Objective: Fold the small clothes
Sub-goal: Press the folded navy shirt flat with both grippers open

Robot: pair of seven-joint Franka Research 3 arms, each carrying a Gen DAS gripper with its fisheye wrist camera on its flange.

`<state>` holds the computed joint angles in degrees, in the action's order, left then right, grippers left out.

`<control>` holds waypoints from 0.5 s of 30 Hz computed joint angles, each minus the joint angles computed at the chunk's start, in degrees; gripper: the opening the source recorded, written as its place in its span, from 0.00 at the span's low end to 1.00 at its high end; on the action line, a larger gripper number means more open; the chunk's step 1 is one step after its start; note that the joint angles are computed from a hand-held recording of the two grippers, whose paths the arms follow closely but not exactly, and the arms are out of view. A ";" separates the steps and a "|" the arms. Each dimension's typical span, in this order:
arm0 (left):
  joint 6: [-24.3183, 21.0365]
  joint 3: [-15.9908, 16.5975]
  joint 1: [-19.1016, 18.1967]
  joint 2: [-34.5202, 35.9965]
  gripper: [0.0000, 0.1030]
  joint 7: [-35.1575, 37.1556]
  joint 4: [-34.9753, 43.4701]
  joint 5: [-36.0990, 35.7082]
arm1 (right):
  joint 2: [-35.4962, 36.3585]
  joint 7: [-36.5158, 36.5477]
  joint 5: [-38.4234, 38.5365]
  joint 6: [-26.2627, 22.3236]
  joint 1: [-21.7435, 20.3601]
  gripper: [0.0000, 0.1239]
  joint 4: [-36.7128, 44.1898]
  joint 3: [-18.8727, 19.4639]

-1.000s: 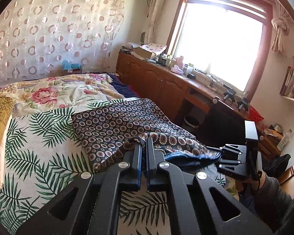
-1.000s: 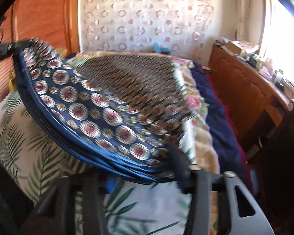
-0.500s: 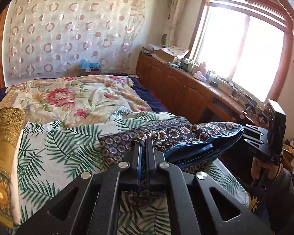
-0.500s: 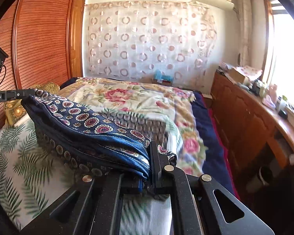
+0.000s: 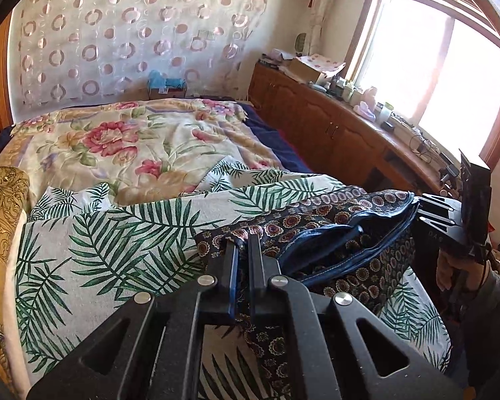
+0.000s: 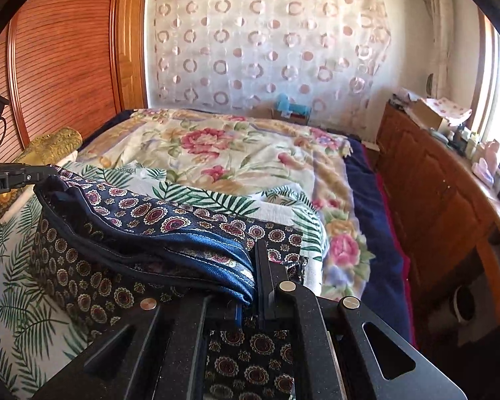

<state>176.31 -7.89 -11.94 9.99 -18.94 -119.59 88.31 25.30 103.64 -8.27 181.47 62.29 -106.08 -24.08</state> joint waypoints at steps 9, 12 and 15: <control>-2.00 0.20 -0.59 -1.23 0.70 -1.18 0.15 3.70 | 2.33 2.68 -1.79 -8.63 -6.46 0.05 8.46 6.51; -2.00 -0.58 0.42 -1.80 0.75 -3.78 0.02 6.04 | 3.57 4.69 -3.86 -10.08 -7.42 0.13 11.05 7.20; -2.34 -1.06 0.91 -1.31 0.75 -0.48 -0.40 3.00 | 4.82 7.72 -5.90 -11.57 -7.95 0.23 13.44 7.28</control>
